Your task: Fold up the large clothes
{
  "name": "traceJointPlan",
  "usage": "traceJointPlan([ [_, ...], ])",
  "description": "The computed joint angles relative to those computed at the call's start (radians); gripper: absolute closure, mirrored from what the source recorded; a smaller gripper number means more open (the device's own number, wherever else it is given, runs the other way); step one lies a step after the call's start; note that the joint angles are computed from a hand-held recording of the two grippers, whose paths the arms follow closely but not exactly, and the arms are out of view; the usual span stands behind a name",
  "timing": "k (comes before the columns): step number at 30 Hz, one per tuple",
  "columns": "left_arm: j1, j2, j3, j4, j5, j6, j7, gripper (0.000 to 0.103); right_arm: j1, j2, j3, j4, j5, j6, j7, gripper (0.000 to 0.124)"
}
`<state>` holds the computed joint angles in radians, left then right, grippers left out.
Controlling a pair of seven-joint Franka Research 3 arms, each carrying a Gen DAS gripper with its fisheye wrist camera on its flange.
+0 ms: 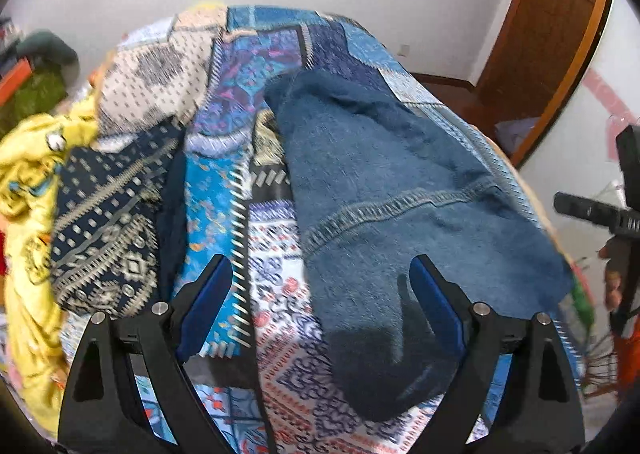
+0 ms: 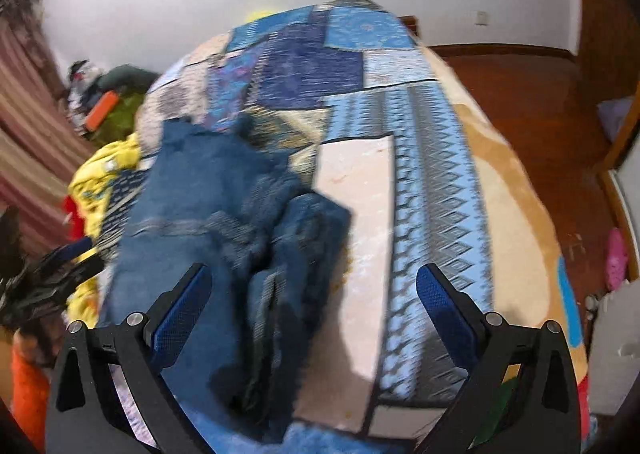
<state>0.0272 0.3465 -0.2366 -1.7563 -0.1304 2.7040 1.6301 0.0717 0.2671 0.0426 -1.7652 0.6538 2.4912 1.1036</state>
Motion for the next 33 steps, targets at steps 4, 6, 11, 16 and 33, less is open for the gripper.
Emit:
traceJointPlan([
  [4, 0.06, 0.031, -0.061, 0.042, -0.154, -0.114, 0.08, 0.013, -0.014, 0.002, 0.024, -0.001, 0.079, -0.101, -0.067, 0.022],
  [6, 0.073, 0.052, -0.07, 0.058, -0.219, -0.156, 0.1, 0.013, -0.014, 0.043, 0.025, 0.035, 0.091, -0.172, -0.061, 0.022],
  [11, 0.115, 0.141, -0.094, 0.15, -0.383, -0.276, 0.121, 0.013, -0.017, 0.165, 0.027, 0.137, 0.065, -0.275, 0.013, 0.022],
  [16, 0.139, 0.255, -0.108, 0.276, -0.49, -0.403, 0.122, 0.009, -0.072, 0.249, 0.055, 0.227, 0.152, -0.375, 0.008, 0.021],
  [33, 0.098, 0.261, -0.132, 0.295, -0.488, -0.33, 0.152, 0.048, -0.09, 0.24, 0.06, 0.231, 0.191, -0.427, 0.009, 0.054],
])
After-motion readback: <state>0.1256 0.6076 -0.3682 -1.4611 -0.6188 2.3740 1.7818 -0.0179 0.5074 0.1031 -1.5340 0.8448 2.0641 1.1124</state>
